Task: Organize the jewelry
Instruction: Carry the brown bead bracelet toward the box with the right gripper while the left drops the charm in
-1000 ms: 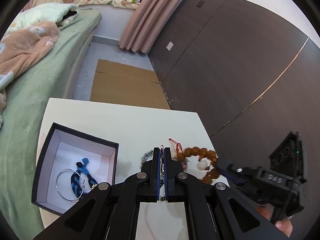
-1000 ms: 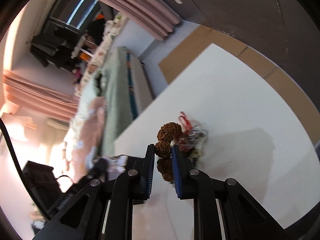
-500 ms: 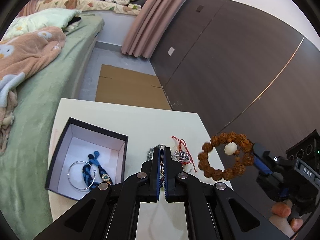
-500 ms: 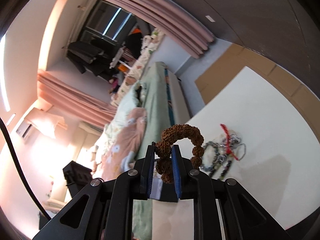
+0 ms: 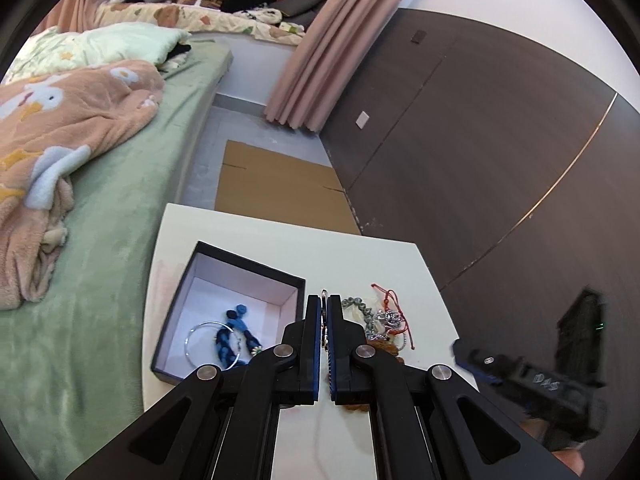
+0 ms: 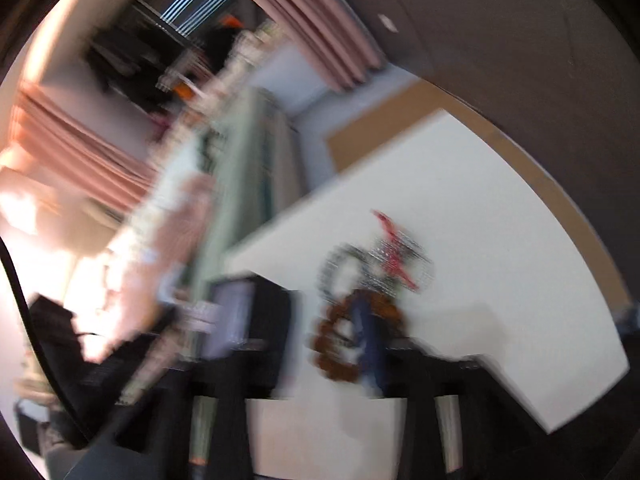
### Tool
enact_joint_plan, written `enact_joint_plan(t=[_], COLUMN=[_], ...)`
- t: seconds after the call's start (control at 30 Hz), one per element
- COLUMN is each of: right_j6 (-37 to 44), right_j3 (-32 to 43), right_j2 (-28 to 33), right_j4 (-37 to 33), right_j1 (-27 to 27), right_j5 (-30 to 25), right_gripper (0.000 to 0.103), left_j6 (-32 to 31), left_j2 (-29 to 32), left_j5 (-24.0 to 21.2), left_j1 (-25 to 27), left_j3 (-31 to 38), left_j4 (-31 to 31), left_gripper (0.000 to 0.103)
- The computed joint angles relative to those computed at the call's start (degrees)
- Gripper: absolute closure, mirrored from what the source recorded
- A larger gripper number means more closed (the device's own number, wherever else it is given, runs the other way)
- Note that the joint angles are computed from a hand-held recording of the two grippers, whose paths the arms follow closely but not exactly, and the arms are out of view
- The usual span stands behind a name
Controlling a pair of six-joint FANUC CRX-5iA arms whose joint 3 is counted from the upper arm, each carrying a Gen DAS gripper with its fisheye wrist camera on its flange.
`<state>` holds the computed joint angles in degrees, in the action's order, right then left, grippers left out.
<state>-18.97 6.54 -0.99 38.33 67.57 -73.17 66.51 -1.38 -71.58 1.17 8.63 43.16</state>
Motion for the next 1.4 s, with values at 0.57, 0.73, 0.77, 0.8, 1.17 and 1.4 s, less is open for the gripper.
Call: enact_joint_plan(t=[0.57,0.73,0.77,0.8,1.17,1.4], right_j6=[11.9,7.6,7.1,7.1,17.1,17.7], right_j3=[10.0,6.0,5.7,6.0,19.5,16.7], right_j2=[10.0,6.0,5.7,5.8,11.4,11.2], right_j4=[-12.4,-6.0,-4.9,-3.8,1.0,-2.5], right_j1=[-4.4,-1.6,-1.1,-0.6,0.0,-3.6], right_j5=[-9.6,-3.5,-2.8,-2.8,-4.1,14.3], right_gripper=[0.083,0.083,0.083,0.083,0.083,0.074], left_j6=[2.9,6.3,6.3,6.4,4.7,5.7], left_j2=[1.9,3.8,3.5,3.0,0.9,-1.2], left_j5=[-3.6,-6.8,-6.4,-5.5,-2.3,2.6], left_j1=[2.8,3.9,4.2,4.6,8.0,9.2], left_j3=[1.8,3.6,3.1,2.4,0.1,-2.3], left_j4=[0.1,-0.4,0.0,0.4,3.6,3.0], left_gripper=[0.1,0.047,0.025,0.021,0.02,0.02])
